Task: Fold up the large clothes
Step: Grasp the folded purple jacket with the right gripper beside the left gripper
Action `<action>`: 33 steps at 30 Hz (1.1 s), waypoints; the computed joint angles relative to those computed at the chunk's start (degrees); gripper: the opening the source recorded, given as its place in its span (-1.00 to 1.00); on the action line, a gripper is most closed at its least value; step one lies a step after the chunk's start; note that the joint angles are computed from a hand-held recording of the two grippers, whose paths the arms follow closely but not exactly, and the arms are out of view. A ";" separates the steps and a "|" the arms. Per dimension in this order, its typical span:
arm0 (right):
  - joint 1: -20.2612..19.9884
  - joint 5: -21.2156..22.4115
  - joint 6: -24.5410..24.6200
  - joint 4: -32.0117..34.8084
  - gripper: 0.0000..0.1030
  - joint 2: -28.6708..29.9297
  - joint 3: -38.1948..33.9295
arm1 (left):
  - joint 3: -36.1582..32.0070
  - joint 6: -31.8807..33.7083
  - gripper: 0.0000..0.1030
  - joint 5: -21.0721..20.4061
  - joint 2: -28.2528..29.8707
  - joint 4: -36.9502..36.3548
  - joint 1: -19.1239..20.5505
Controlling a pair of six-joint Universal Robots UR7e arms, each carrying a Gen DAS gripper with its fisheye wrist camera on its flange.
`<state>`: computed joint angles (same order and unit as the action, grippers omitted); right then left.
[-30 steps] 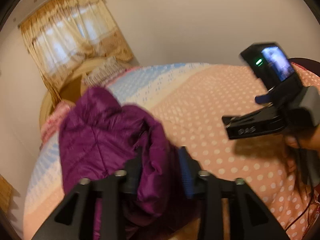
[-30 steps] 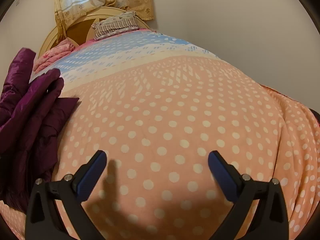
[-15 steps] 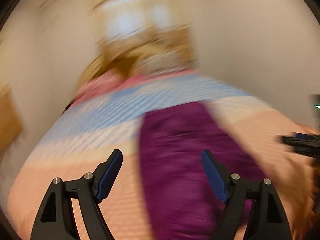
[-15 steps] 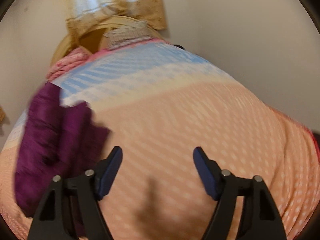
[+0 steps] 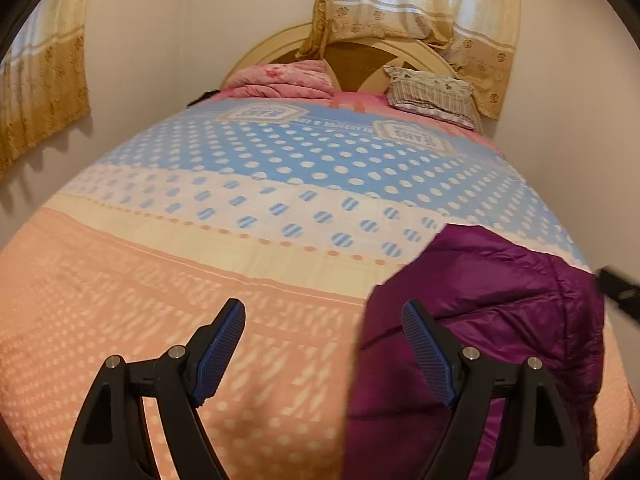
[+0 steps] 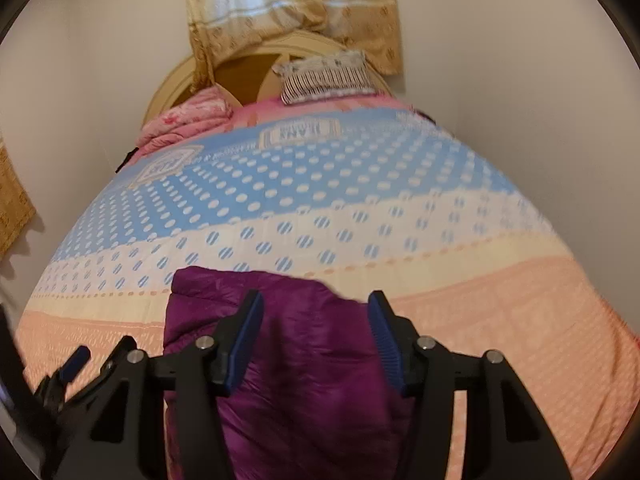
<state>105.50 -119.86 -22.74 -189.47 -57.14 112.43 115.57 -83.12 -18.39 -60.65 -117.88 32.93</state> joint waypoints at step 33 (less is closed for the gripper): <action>-14.71 7.86 -4.77 -13.07 0.02 0.61 8.15 | -7.99 29.53 0.90 -2.52 19.64 -27.96 5.05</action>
